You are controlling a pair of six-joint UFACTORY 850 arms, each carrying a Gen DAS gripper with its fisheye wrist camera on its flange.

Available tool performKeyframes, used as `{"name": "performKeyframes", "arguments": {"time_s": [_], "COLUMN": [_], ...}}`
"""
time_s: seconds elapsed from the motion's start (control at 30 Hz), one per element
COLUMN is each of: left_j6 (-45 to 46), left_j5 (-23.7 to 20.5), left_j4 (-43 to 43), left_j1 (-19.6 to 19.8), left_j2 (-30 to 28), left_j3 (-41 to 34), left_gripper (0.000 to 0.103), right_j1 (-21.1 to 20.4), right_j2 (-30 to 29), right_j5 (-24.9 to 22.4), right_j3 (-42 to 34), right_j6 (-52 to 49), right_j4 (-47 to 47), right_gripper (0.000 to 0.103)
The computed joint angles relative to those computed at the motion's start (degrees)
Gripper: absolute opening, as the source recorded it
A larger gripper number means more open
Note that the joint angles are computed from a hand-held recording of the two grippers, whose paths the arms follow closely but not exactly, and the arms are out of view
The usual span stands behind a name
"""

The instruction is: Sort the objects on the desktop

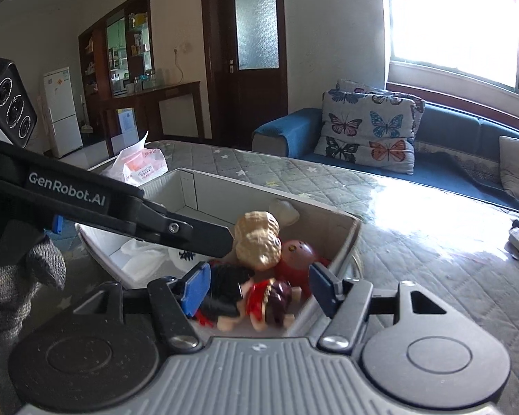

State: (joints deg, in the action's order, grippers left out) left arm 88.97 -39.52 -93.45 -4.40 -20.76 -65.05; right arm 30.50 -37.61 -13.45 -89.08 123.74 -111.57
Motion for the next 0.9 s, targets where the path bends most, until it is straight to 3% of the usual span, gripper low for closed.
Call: {"name": "performKeyframes", "arguments": {"time_s": [0.23,0.63,0.9], "left_j6": [4.4,4.5,2.9], "left_j5": [-1.1,0.2,1.6], "left_j4": [-2.0,-0.2,-0.3], "left_j1": [-2.1,-8.0,-10.0], "left_j2": [4.4,4.9,2.7], "left_j3": [5.8,9.4,7.3], "left_gripper": [0.037,0.037,0.037], "right_j1": [1.5,0.8,-3.3], "right_j2": [6.8,12.1,10.2], "right_j5": [-5.3,-13.0,-10.8], "right_j3": [11.4,22.0,21.8], "right_j6": [8.0,4.3,10.3], "right_j4": [-6.8,-1.5,-6.3], "right_gripper": [0.077,0.085,0.085]}}
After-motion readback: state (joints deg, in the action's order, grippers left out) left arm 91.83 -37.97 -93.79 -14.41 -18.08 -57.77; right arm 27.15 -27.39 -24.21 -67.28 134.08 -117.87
